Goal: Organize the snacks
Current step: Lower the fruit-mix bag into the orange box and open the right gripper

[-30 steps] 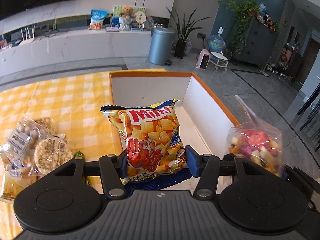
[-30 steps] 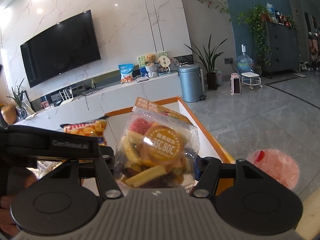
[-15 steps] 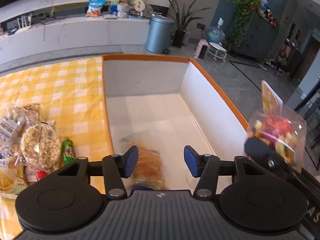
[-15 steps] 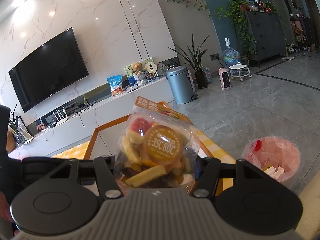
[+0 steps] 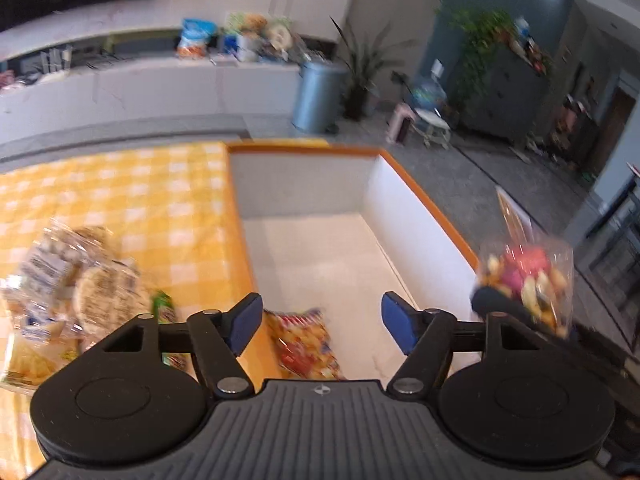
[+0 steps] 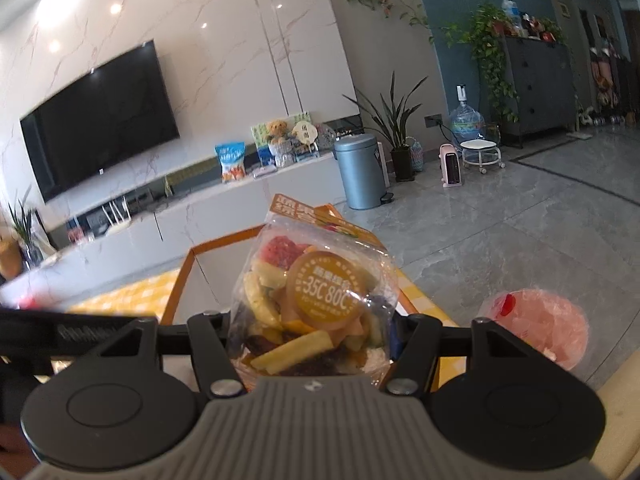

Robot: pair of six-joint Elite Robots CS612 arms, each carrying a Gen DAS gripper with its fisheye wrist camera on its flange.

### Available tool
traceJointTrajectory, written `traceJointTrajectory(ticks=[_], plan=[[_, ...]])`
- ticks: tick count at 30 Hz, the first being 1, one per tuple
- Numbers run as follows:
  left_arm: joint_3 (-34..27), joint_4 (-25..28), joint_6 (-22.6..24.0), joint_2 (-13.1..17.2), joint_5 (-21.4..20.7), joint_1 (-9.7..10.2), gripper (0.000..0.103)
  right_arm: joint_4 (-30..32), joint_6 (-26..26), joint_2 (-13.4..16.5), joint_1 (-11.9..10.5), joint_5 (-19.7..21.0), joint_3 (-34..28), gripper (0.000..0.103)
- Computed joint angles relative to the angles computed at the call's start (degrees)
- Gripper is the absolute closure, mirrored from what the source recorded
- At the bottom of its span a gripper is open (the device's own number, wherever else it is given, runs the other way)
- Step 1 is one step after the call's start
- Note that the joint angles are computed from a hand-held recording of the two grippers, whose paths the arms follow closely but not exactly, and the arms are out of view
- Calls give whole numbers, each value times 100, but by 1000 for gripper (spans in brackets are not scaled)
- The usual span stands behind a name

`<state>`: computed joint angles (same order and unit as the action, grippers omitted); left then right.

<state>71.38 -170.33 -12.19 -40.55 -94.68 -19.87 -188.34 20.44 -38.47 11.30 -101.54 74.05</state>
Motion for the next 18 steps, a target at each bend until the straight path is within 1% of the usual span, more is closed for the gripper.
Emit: traceJointTrajectory(ticks=[2, 4, 7, 12, 15, 18], plan=[[97, -226, -14, -42, 148, 13, 20, 120, -170, -30, 32, -89, -18, 43], [142, -338, -43, -68, 197, 43, 18, 141, -376, -45, 66, -163, -41, 43], [191, -355, -182, -94, 182, 111, 17, 227, -688, -55, 125, -310, -104, 43], [210, -358, -393, -69, 80, 246, 17, 559, -1274, -15, 219, -479, -334, 43], [205, -366, -439, -19, 63, 308, 17, 842, -1760, 32, 252, -401, -502, 43], [123, -195, -577, 52, 92, 358, 17, 1228, -2156, 101, 278, -341, -703, 43]])
